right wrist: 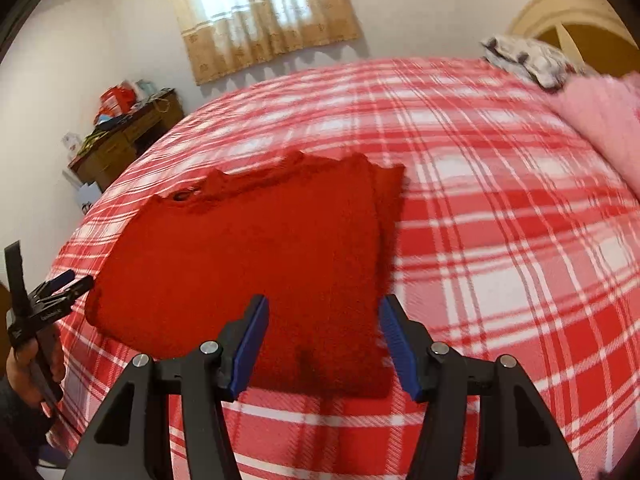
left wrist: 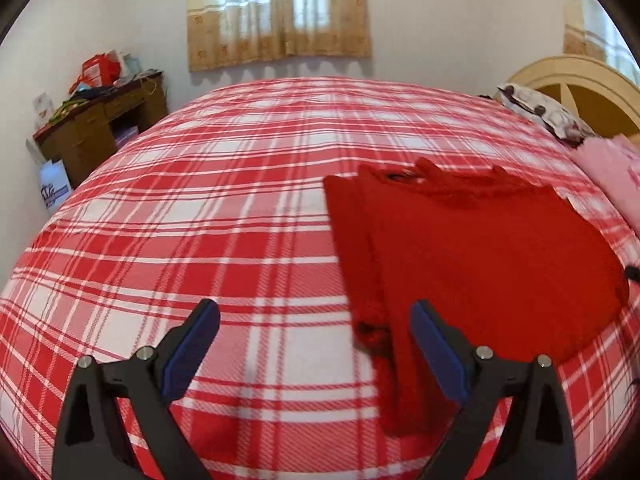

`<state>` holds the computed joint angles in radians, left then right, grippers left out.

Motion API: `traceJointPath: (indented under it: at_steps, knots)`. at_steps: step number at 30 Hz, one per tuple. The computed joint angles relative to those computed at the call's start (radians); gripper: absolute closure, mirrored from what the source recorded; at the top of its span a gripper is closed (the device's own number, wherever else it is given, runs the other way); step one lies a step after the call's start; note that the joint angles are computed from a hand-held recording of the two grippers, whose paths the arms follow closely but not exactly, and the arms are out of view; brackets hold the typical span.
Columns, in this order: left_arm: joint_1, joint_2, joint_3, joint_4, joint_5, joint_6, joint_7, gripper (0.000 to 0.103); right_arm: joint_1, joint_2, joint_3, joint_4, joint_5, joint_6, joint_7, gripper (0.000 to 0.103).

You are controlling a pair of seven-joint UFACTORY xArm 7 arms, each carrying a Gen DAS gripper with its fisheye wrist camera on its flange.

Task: Fold small clothes
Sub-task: 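Open both grippers and release the folded dress, then move the left gripper to the side edge of the folded dress and close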

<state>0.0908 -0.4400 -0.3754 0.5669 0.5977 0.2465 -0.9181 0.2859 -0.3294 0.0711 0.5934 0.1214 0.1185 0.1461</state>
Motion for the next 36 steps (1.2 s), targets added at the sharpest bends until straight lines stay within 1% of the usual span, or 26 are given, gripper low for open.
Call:
traceJointPath:
  at_steps: [2, 4, 5, 6, 7, 9, 10, 11, 14, 18, 19, 20, 23, 28, 30, 32, 33, 34, 36]
  knots:
    - [-0.015, 0.014, 0.003, 0.005, -0.006, -0.006, 0.012, 0.004, 0.02, 0.014, -0.003, 0.011, -0.001, -0.013, -0.02, 0.044]
    - [-0.024, 0.036, -0.003, 0.014, -0.003, 0.003, 0.021, 0.003, 0.06, 0.052, -0.021, 0.032, 0.01, -0.011, -0.07, 0.044]
    - [-0.02, 0.049, -0.012, 0.021, 0.009, 0.009, 0.015, 0.003, 0.034, 0.073, 0.005, 0.043, -0.014, -0.004, -0.057, 0.044]
    - [-0.015, 0.053, -0.023, 0.022, 0.027, 0.012, 0.0, 0.002, -0.012, 0.094, 0.044, 0.053, -0.051, 0.015, -0.012, 0.044]
    - [-0.005, 0.067, -0.034, 0.029, 0.051, 0.015, -0.015, 0.002, -0.021, 0.112, 0.046, 0.062, -0.053, 0.03, 0.005, 0.044]
    - [0.016, 0.096, -0.059, 0.046, 0.114, 0.048, -0.065, 0.001, -0.011, 0.142, 0.031, 0.069, -0.031, 0.042, -0.004, 0.044]
    - [0.0, 0.102, -0.042, 0.045, 0.116, 0.047, -0.069, 0.0, -0.035, 0.141, 0.052, 0.064, -0.073, 0.026, 0.015, 0.044]
    - [-0.029, 0.111, -0.009, 0.043, 0.096, 0.042, -0.053, 0.0, -0.048, 0.14, 0.065, 0.069, -0.1, 0.039, 0.033, 0.044]
    - [-0.09, 0.139, 0.054, 0.055, 0.055, 0.051, -0.006, 0.0, -0.089, 0.134, 0.106, 0.091, -0.19, 0.1, 0.12, 0.044]
    - [-0.118, 0.132, 0.087, 0.044, 0.043, 0.04, 0.003, 0.0, -0.119, 0.097, 0.155, 0.102, -0.323, 0.185, 0.258, 0.044]
    - [-0.112, 0.12, 0.082, 0.037, 0.052, 0.037, -0.008, 0.0, -0.109, 0.08, 0.153, 0.089, -0.332, 0.184, 0.264, 0.044]
    - [-0.086, 0.079, 0.062, 0.015, 0.088, 0.026, -0.051, 0.0, -0.099, 0.073, 0.154, 0.089, -0.34, 0.187, 0.265, 0.044]
    - [-0.018, -0.01, 0.03, -0.036, 0.143, -0.021, -0.106, 0.0, -0.085, 0.062, 0.187, 0.096, -0.402, 0.202, 0.283, 0.044]
    - [0.031, -0.053, 0.044, -0.069, 0.09, -0.028, -0.041, 0.0, -0.04, 0.105, 0.228, 0.148, -0.476, 0.212, 0.316, 0.044]
    - [0.034, -0.051, 0.07, -0.084, 0.047, -0.043, -0.009, 0.0, -0.023, 0.132, 0.251, 0.173, -0.525, 0.216, 0.349, 0.044]
    - [0.042, -0.043, 0.086, -0.095, 0.002, -0.056, 0.015, 0.0, -0.005, 0.166, 0.277, 0.207, -0.608, 0.232, 0.392, 0.044]
    - [0.03, -0.037, 0.112, -0.104, -0.033, -0.065, 0.039, 0.0, 0.008, 0.186, 0.285, 0.226, -0.647, 0.239, 0.404, 0.044]
    - [0.031, -0.036, 0.118, -0.11, -0.053, -0.078, 0.053, 0.0, 0.023, 0.207, 0.295, 0.248, -0.694, 0.248, 0.419, 0.044]
    - [0.018, -0.036, 0.152, -0.135, -0.101, -0.122, 0.089, 0.0, 0.049, 0.246, 0.305, 0.284, -0.792, 0.257, 0.461, 0.044]
